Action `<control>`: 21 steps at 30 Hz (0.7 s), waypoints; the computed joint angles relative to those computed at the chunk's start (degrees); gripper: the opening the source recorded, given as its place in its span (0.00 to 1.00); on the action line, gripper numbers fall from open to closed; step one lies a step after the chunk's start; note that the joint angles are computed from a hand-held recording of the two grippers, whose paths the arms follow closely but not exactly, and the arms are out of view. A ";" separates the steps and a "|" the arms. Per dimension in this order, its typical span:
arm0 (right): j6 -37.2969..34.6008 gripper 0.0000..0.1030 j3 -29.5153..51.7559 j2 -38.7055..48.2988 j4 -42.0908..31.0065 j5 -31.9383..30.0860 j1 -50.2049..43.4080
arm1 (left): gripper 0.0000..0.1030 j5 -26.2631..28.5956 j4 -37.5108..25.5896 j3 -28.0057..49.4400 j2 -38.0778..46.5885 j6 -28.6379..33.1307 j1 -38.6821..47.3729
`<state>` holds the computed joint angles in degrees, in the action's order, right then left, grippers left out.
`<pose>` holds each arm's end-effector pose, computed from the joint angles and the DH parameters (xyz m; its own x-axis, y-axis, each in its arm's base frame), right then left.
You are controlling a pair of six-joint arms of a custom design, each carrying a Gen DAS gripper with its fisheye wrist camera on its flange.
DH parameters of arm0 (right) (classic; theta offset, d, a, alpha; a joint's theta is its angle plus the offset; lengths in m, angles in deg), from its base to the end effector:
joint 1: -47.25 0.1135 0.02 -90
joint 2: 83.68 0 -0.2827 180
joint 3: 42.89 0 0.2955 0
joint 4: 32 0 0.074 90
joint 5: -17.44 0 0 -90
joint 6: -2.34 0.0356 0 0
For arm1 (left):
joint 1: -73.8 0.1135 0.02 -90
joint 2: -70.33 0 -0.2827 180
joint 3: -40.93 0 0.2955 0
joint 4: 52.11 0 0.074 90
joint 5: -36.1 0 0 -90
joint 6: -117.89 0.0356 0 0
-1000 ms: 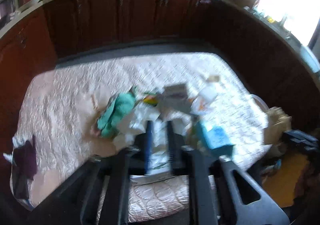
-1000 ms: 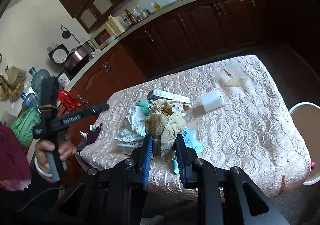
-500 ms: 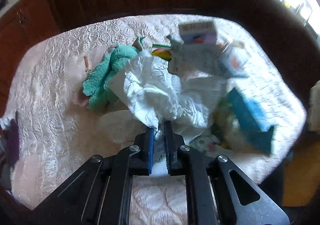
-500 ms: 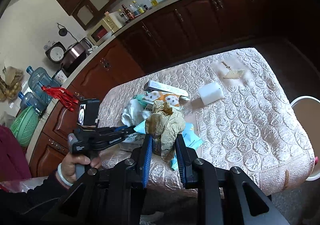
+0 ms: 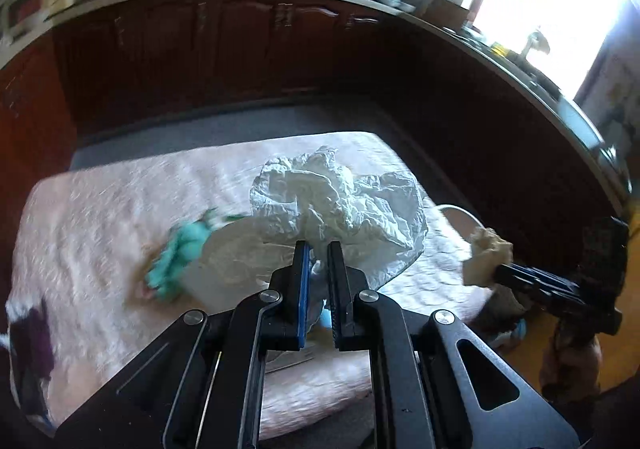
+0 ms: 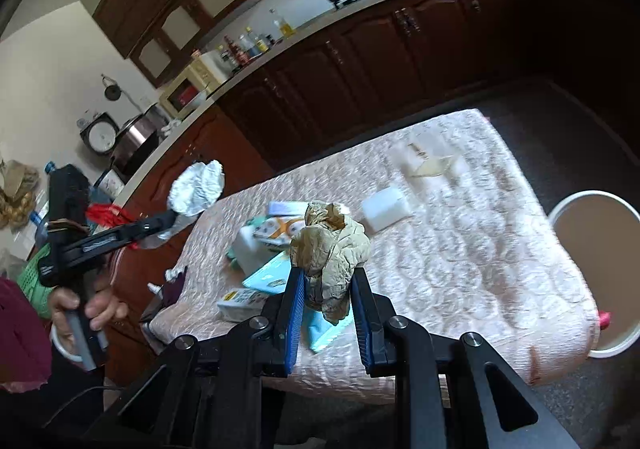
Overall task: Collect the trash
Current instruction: 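Carry both held pieces over the white bucket and open both tools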
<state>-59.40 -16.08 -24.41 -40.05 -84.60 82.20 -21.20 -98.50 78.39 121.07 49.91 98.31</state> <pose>0.1659 0.1250 0.1272 -0.7958 0.0088 -0.6055 -0.3559 0.8022 0.4793 0.1728 0.0577 0.1748 -0.7659 -0.0024 -0.6430 0.2009 0.9490 -0.2430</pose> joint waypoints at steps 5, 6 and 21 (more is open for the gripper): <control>-2.74 0.21 -1.87 -7.53 -6.86 -0.88 -7.76 | 0.06 -8.36 7.31 -1.65 -0.99 -15.04 -21.89; -3.64 0.21 -2.20 -8.76 -8.37 -0.95 -9.88 | 0.06 -11.10 9.36 -1.65 -0.35 -18.29 -27.20; -20.98 0.22 -0.92 9.59 -6.31 -7.12 -48.81 | 0.06 -25.49 28.92 19.96 45.26 -37.46 -62.81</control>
<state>-80.38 -17.00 -14.81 -46.36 -91.71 33.39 -46.69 -69.58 98.36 166.33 12.45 35.49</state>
